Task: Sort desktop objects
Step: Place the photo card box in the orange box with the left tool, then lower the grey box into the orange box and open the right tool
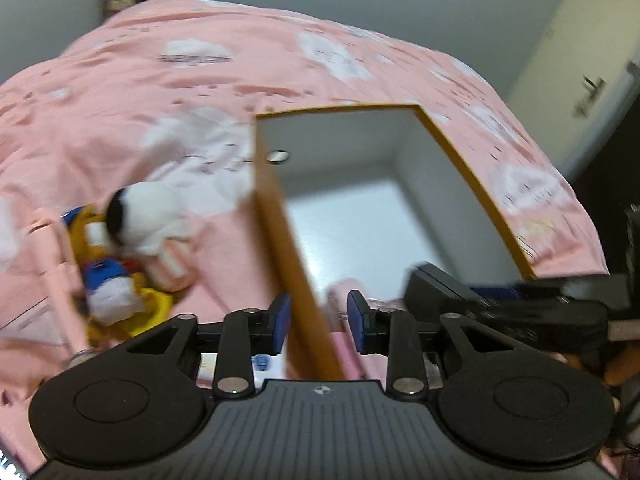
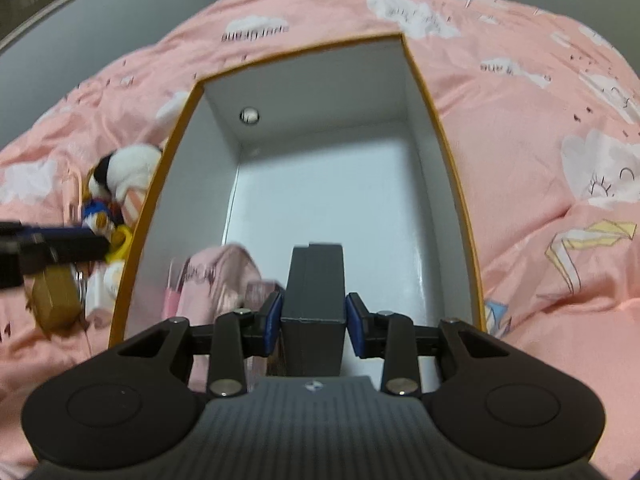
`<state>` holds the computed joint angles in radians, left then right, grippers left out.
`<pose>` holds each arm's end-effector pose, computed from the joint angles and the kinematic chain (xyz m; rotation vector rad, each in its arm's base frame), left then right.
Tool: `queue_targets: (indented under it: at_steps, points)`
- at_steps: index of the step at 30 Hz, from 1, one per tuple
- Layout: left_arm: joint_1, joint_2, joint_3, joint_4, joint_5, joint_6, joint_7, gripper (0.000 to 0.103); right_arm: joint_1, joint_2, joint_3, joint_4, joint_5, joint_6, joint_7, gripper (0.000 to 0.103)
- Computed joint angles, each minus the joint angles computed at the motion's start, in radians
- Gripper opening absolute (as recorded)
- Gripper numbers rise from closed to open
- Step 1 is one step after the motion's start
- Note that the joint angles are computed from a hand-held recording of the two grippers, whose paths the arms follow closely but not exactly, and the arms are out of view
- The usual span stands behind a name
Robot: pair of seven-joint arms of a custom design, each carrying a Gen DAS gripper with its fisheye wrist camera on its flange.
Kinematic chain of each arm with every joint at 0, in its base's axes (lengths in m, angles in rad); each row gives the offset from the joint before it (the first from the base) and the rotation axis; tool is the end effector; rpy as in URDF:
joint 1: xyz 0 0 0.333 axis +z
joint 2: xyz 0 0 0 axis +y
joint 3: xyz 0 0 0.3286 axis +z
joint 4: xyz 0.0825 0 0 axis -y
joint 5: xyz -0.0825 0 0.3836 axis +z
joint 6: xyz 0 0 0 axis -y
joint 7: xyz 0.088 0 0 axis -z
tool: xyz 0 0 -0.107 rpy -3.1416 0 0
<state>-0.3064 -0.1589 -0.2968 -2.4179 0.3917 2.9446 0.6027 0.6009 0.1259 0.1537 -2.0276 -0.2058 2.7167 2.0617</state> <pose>0.4052 -0.3141 0.4549 -1.9324 1.9443 -0.9414 0.4487 0.4275 0.4633 -2.1737 1.4100 -0.2755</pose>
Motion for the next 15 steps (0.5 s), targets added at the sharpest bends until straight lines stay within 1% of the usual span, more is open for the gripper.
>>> queue_targets:
  at_steps: [3, 5, 6, 8, 9, 10, 11, 12, 14, 15]
  points:
    - [0.021, -0.009, -0.005, -0.01, 0.021, -0.01, -0.051, 0.037, -0.017, -0.002, 0.023, 0.016, 0.098, -0.064, -0.121, 0.038]
    - [0.022, -0.01, 0.0, -0.018, 0.019, -0.001, -0.054, 0.037, -0.02, 0.004, 0.03, 0.035, 0.126, -0.102, -0.189, 0.038]
    - [0.014, -0.02, 0.012, -0.033, 0.002, 0.005, -0.035, 0.037, -0.02, 0.008, 0.033, 0.047, 0.141, -0.125, -0.222, 0.04]
    - [0.018, -0.019, 0.008, -0.035, 0.004, 0.001, -0.036, 0.038, -0.027, 0.018, 0.044, 0.073, 0.206, -0.177, -0.308, 0.04]
    - [0.024, -0.017, 0.003, -0.034, 0.013, -0.001, -0.045, 0.04, -0.028, 0.02, 0.047, 0.078, 0.234, -0.185, -0.341, 0.044]
    - [0.028, -0.023, -0.004, -0.041, 0.024, -0.001, -0.059, 0.045, -0.026, 0.022, 0.047, 0.084, 0.247, -0.191, -0.361, 0.05]
    - [0.04, -0.022, -0.013, -0.042, 0.044, 0.001, -0.082, 0.05, -0.021, 0.025, 0.044, 0.091, 0.244, -0.19, -0.368, 0.053]
    - [0.061, -0.025, -0.033, -0.044, 0.085, -0.003, -0.128, 0.05, -0.017, 0.03, 0.04, 0.097, 0.238, -0.188, -0.366, 0.054]
    - [0.106, -0.032, -0.074, -0.044, 0.191, -0.021, -0.237, 0.05, -0.014, 0.05, 0.032, 0.122, 0.243, -0.199, -0.352, 0.054]
    - [0.11, -0.034, -0.078, -0.046, 0.223, -0.028, -0.265, 0.05, -0.015, 0.062, 0.029, 0.137, 0.257, -0.215, -0.342, 0.054]
